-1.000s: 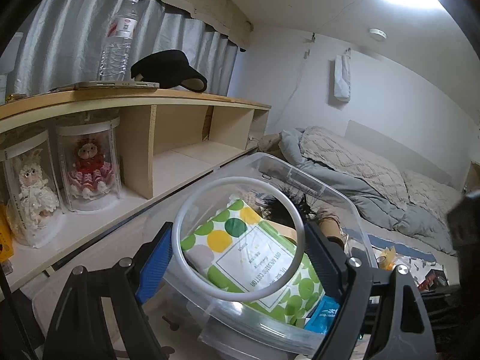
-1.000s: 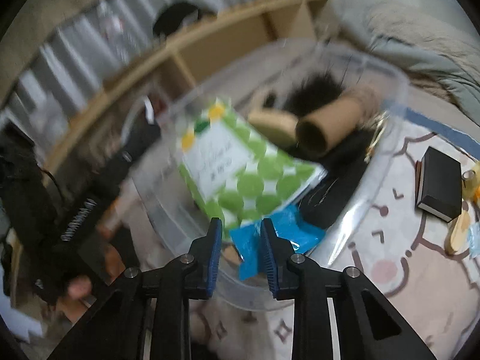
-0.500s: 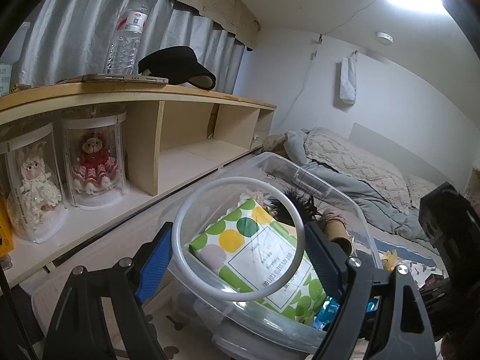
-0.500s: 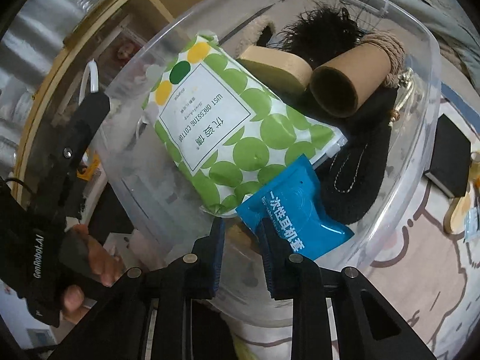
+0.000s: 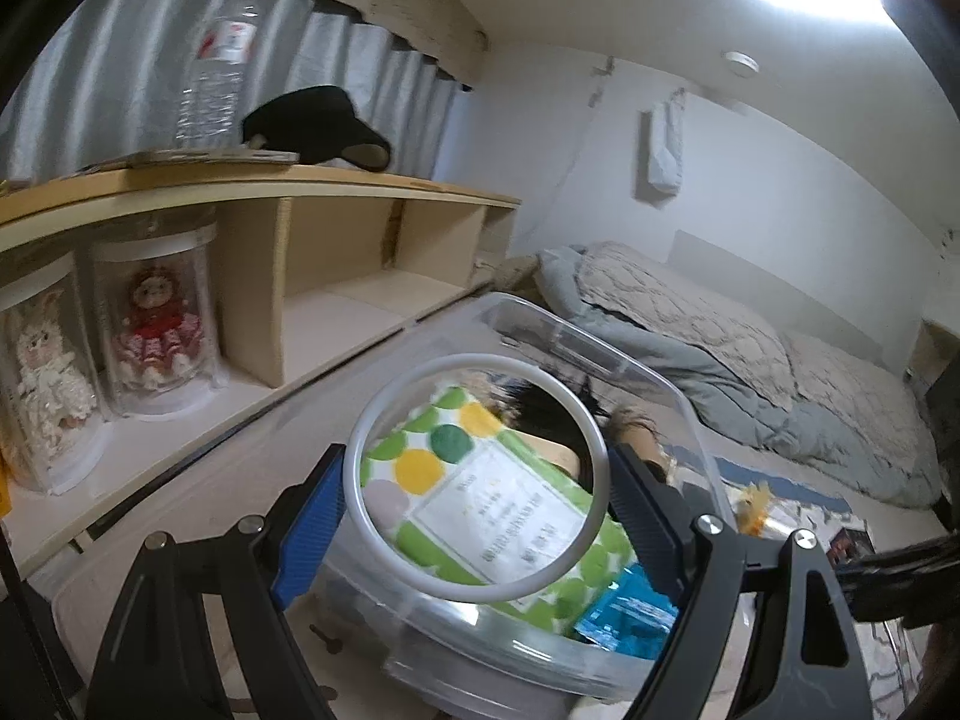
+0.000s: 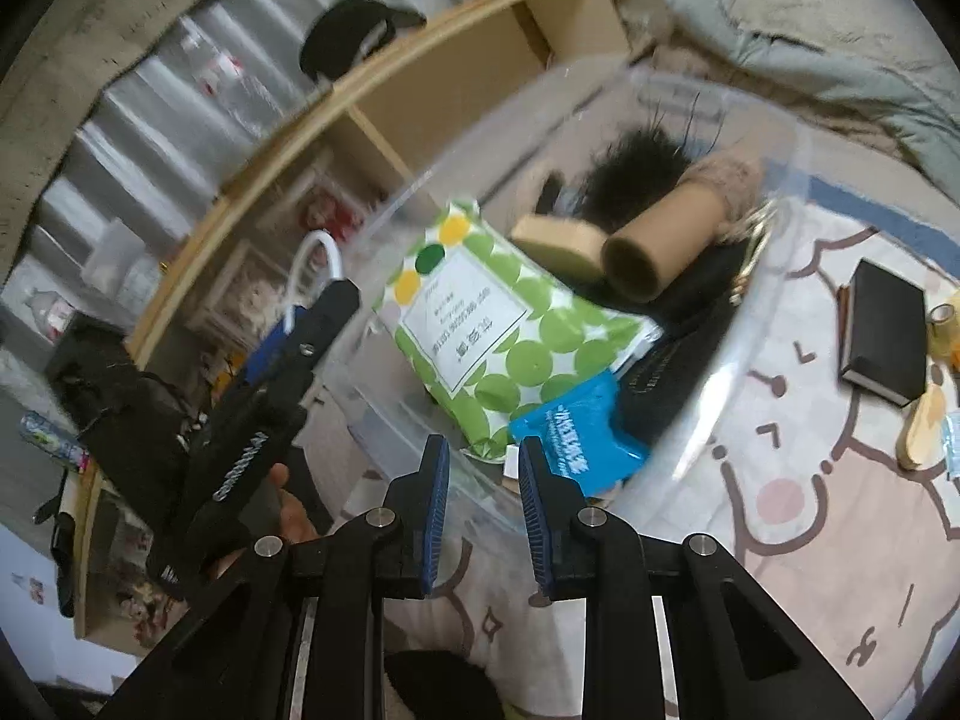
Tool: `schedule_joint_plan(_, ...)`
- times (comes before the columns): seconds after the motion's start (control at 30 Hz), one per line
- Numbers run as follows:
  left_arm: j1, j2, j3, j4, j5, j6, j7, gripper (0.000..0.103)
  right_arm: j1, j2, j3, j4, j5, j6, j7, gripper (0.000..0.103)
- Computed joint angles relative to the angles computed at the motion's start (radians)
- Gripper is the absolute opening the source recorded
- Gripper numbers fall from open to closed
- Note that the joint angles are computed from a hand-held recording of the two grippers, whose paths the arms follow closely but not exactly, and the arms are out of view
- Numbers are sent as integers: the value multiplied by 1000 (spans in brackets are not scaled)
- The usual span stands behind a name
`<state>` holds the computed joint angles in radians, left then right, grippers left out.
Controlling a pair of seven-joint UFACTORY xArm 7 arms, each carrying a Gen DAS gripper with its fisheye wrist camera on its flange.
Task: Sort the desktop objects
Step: 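Open the right gripper to drop the blue packet into the bin, then open the left gripper to drop the white ring into the bin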
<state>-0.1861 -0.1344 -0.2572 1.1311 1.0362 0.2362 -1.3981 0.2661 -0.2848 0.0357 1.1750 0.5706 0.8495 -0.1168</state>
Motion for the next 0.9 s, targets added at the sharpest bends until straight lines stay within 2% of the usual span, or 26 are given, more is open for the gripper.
schedule_joint_plan(0.23,-55,19,10,26,-169,-2,217,85,18,-142,-5,-164,-13,-156,-44,25)
schedule_joint_plan(0.5,-123,67,46,89,-520,34,596,85,65,-309,-41,-369,-34,-332,-65,25)
schedule_joint_plan(0.53,-135,79,49,105,-579,48,660,85,70,-328,-45,-394,-37,-354,-62,25)
schedule_joint_plan(0.67,-171,134,48,178,-702,132,833,85,89,-380,-64,-464,-59,-404,-41,25)
schedule_joint_plan(0.8,-210,191,45,256,-767,242,960,85,110,-416,-93,-507,-70,-419,-24,25)
schedule_joint_plan(0.9,-230,206,50,282,-807,285,1016,85,108,-445,-101,-533,-89,-418,-7,25)
